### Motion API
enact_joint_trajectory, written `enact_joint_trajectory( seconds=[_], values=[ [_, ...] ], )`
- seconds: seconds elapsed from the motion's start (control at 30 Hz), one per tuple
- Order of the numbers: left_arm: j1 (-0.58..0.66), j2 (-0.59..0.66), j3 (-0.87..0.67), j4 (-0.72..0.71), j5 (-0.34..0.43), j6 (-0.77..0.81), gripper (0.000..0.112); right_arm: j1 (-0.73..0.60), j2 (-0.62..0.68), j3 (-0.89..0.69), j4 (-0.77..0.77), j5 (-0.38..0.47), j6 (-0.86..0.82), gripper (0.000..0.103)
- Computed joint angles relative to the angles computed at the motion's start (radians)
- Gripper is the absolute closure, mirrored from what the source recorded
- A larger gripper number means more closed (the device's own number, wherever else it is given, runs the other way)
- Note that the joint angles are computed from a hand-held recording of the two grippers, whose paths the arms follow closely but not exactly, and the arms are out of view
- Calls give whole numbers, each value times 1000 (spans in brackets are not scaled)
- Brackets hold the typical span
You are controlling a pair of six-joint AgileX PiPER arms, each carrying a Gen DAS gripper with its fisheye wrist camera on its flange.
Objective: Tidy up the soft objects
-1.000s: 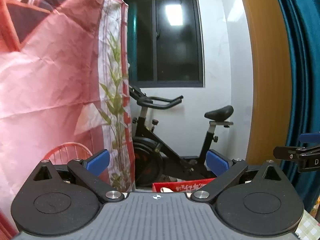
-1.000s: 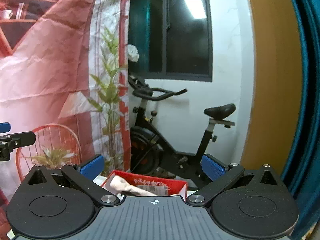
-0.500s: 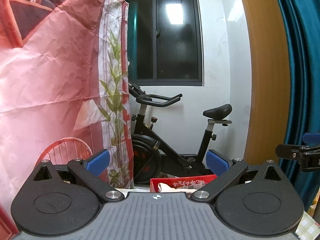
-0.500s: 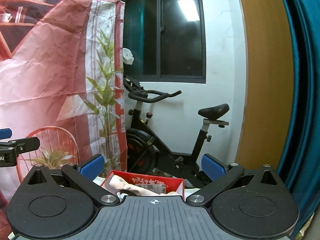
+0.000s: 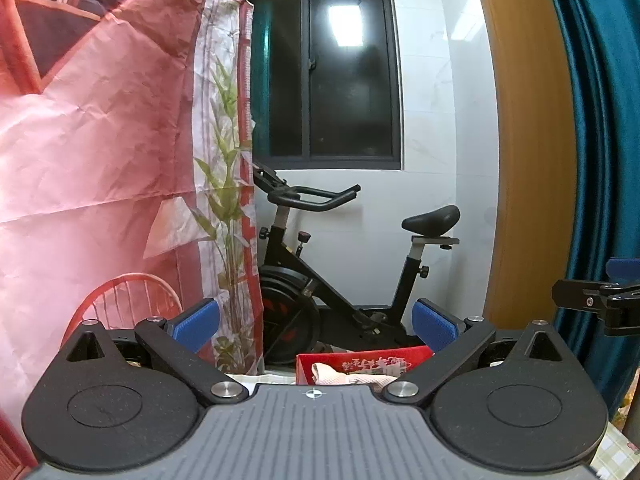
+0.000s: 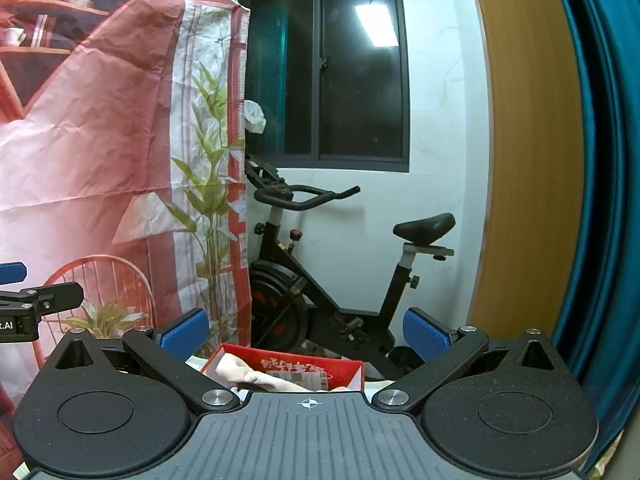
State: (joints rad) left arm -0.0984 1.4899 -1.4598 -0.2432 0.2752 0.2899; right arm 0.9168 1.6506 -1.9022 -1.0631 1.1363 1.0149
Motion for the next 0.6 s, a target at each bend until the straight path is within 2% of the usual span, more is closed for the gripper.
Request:
enact_joint_trajectory(
  seconds=[0.6],
  values=[
    [30,7,1,-160,5,153,9,1,-4,7,1,2,1,0]
  ],
)
